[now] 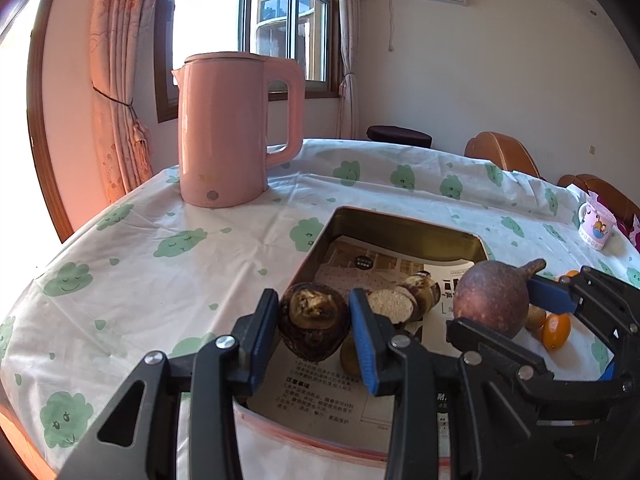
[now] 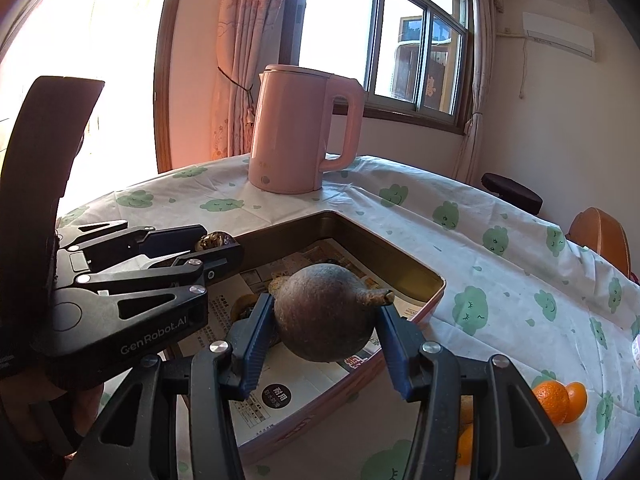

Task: Organize fruits
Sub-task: 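Carry the mangosteen with the left tool while the right tool carries the purple fruit into the tin box, then open the left tool releasing the mangosteen while the right tool releases the purple fruit in the box, then move both tools back from the tin box toward the oranges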

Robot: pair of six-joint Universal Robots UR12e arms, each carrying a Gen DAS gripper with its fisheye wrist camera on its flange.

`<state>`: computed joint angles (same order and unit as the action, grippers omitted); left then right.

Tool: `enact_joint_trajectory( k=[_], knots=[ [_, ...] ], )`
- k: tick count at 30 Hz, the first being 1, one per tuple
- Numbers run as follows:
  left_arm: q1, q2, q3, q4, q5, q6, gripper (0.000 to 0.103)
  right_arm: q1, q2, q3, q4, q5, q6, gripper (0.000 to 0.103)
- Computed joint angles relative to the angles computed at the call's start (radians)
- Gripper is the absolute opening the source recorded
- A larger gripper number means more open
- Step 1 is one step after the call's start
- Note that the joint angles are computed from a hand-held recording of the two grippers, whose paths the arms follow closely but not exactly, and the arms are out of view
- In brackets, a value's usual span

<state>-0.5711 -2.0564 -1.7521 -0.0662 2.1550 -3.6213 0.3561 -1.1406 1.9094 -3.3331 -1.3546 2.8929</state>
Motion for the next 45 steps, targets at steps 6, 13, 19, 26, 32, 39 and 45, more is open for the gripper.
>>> enact_joint_trajectory(
  k=[6,13,19,26,32,39,45],
  knots=[
    [0.0,-0.001,0.002,-0.004,-0.001,0.003,0.038,-0.002,0.0,-0.006,0.031,0.006,-0.001,0.053],
    [-0.001,-0.003,0.003,-0.012,-0.003,0.007,0.039,-0.002,0.0,-0.011,0.047,0.0,0.009,0.053],
    [-0.003,-0.003,0.001,-0.004,0.004,0.008,0.04,-0.003,-0.002,-0.001,0.01,-0.003,0.021,0.057],
    [-0.005,0.0,-0.005,0.007,0.026,-0.01,0.06,-0.007,-0.001,0.005,-0.017,-0.004,0.043,0.065],
    [-0.012,0.002,-0.009,0.035,0.028,0.004,0.071,-0.011,-0.002,0.017,-0.069,-0.008,0.067,0.069],
    [-0.026,-0.002,-0.001,0.068,0.039,0.024,0.076,-0.055,-0.046,0.091,-0.169,-0.097,0.034,0.069],
    [-0.039,-0.016,0.02,0.073,0.017,0.04,0.081,-0.134,-0.094,0.141,-0.117,-0.06,0.157,0.069]
  ],
)
